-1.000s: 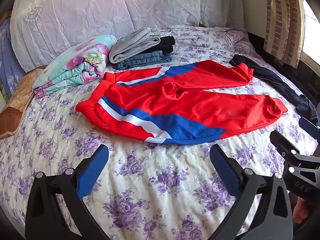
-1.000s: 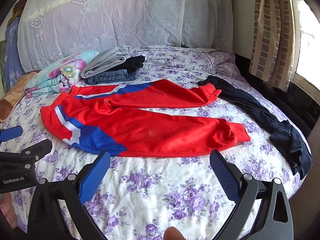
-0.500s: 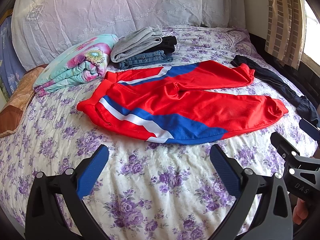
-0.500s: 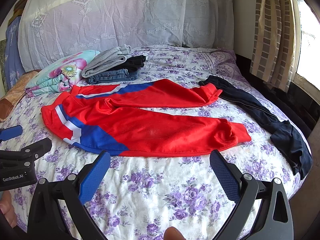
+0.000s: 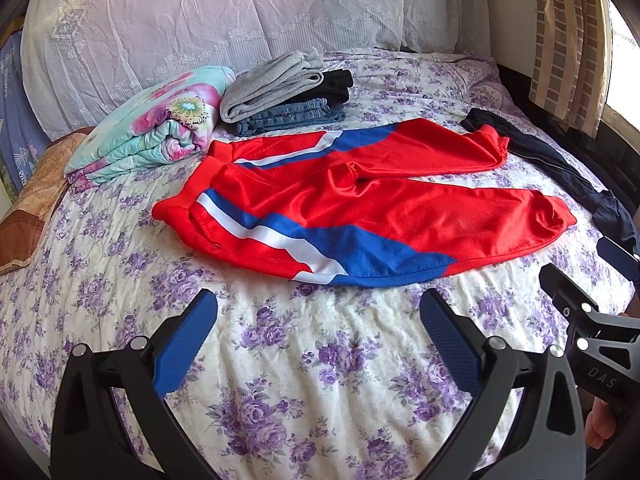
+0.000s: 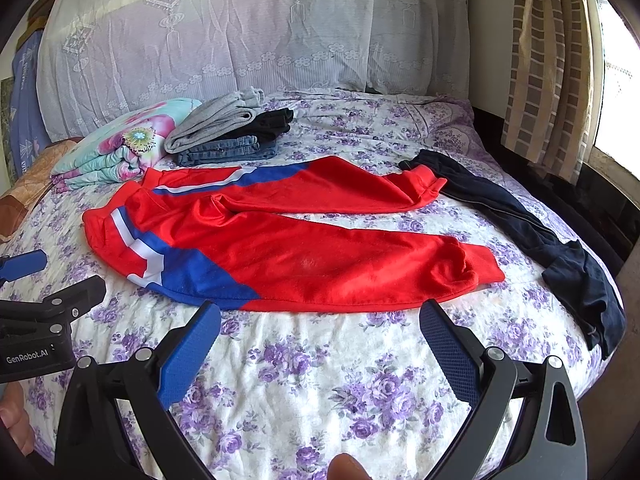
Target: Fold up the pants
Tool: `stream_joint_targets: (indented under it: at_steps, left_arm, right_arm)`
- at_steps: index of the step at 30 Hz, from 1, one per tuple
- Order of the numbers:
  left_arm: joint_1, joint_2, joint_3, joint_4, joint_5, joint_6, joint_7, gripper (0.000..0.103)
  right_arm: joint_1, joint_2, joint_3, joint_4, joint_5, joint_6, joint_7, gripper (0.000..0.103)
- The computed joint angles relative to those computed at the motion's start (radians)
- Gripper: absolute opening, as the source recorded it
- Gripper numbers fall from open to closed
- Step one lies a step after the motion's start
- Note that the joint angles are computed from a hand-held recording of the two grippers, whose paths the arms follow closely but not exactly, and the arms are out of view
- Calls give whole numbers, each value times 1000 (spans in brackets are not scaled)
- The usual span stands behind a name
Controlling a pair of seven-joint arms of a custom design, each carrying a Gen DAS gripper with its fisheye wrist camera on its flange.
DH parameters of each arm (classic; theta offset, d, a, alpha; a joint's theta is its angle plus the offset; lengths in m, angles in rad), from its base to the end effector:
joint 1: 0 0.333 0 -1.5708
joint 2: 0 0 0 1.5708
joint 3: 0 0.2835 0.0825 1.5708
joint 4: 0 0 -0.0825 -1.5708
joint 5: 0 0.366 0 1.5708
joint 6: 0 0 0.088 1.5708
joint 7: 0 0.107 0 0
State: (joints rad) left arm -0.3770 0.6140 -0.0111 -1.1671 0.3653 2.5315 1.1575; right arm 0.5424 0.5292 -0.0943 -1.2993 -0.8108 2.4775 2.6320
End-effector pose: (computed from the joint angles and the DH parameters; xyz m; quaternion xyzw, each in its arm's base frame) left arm 0.6874 -0.2824 0.5026 -0.5869 0.7095 -0.2783 0.2733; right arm 0.6436 0.3307 0.4906 -0.6000 0.6588 -0.3571 0.2800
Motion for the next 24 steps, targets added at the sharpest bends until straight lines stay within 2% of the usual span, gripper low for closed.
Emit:
stream_joint_targets:
  at_steps: [24]
  left_arm:
    - [0,0,0,-4,-1,1,-1,99]
  right_arm:
    - [0,4,-1,2,4,2,-1,100]
